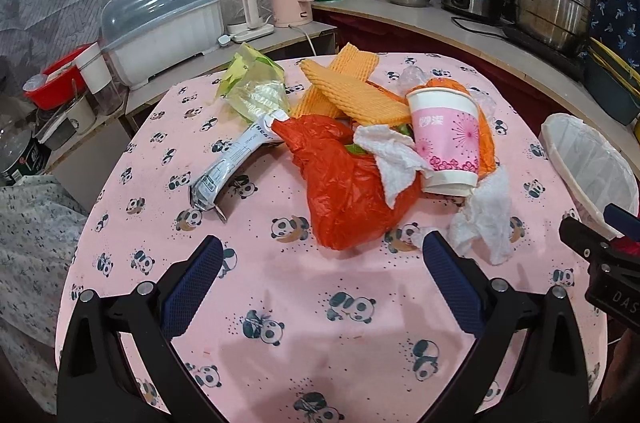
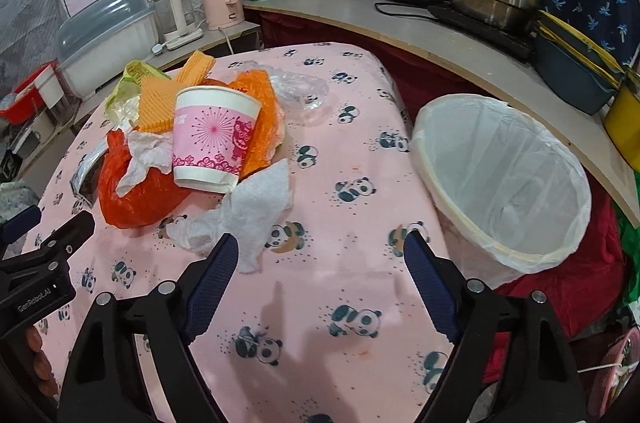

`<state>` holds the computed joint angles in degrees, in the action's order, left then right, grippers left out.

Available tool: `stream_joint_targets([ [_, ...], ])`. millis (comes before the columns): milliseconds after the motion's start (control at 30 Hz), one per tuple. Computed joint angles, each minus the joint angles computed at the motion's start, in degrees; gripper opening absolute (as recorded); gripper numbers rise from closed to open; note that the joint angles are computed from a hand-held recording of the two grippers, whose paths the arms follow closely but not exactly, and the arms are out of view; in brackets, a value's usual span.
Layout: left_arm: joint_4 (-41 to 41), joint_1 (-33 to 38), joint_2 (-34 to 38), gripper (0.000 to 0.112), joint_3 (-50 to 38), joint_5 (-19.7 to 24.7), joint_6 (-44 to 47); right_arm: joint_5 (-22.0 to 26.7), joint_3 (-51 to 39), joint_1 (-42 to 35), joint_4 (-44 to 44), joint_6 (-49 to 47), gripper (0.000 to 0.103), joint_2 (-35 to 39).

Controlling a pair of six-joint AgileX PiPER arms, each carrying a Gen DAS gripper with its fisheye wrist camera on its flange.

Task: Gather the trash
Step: 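Grasp the white tissue with the right gripper while the left gripper grasps the green drink carton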

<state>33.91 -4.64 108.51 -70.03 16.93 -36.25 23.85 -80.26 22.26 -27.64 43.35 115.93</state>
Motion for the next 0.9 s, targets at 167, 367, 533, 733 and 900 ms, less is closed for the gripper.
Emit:
stream_joint_targets([
  [167,-7.6,3.9,3.5,0.096,-3.3,-1.9,11.6,3.3,-10.5,1.4,8.3,-8.4,0.066,8.3],
  [367,-15.2,9.1,8.5,0.096,-8.6,-3.9,23.9,8.6,-21.5,2.5,12.8,-12.7,0.054,16.1],
  [533,-23.9,13.3,15.1,0.096,-17.6,-1.9,35.9,10.5,-26.5,2.3,17.7,-16.7,0.031,19.9],
  [733,-33.5,15.1,22.4,0.095,-27.6,1.7,46.7,9.9,-27.6,2.4,19.7,-18.6,0.013,20.6],
  [900,-39.0,15.5,26.7,0.065,-34.1,6.7,51.6,8.0,-25.0,2.4,19.7,-18.9,0.009,18.7],
])
